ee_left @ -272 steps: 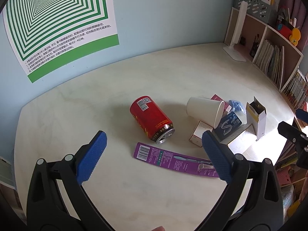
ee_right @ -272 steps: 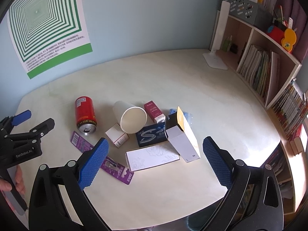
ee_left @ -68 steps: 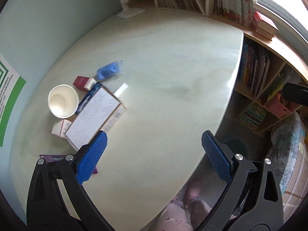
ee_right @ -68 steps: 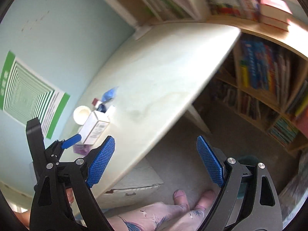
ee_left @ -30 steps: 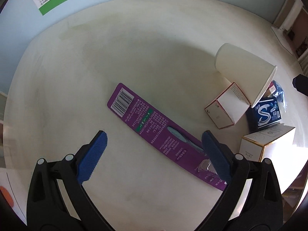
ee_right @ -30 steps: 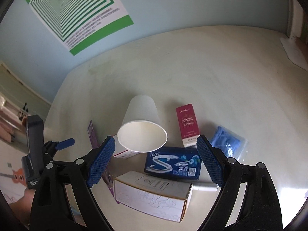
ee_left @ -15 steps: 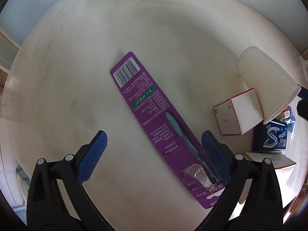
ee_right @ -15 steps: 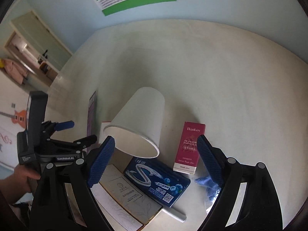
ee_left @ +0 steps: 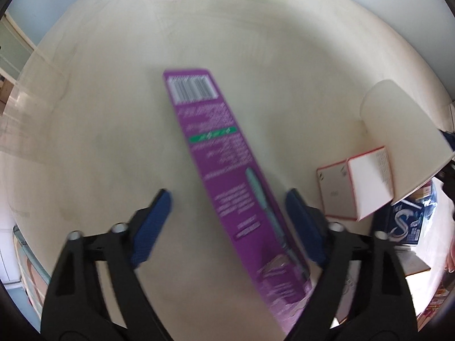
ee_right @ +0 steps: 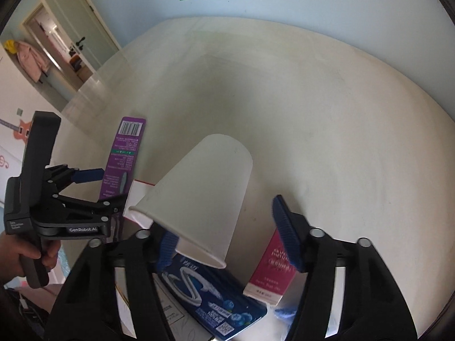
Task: Collect trash
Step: 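Grasp the purple toothbrush package with the left gripper while the right gripper grasps the paper cup, then carry the toothbrush package and paper cup over the wastebasket and release both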
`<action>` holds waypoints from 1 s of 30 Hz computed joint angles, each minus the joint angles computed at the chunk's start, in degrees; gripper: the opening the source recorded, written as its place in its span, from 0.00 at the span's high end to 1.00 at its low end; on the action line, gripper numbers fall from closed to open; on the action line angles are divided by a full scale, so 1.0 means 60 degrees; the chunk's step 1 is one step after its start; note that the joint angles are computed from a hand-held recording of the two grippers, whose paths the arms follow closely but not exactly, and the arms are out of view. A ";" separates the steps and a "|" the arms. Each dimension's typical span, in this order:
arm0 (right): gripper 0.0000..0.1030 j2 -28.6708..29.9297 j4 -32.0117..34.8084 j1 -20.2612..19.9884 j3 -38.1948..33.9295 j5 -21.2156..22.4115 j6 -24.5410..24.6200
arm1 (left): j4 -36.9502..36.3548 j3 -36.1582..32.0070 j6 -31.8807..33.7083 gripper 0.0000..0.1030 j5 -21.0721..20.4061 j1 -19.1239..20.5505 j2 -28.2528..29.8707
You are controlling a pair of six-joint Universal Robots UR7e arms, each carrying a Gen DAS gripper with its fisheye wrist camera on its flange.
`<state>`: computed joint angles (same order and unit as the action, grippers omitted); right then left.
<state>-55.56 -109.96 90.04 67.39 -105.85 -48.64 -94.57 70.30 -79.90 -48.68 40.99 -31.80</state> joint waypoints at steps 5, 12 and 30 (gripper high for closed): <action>0.60 0.0153 0.0009 -0.0110 -0.0263 0.0312 0.0646 | -0.0316 0.0167 0.0177 0.57 0.0021 0.0090 -0.0210; 0.73 0.0195 -0.0104 -0.0114 -0.0347 0.0575 0.1206 | -0.1039 0.1133 0.0428 0.62 0.0011 0.0176 -0.0903; 0.96 -0.0093 -0.0407 -0.0242 -0.0343 0.0994 0.1066 | -0.0489 0.0323 0.0426 0.63 0.0435 -0.0299 -0.0474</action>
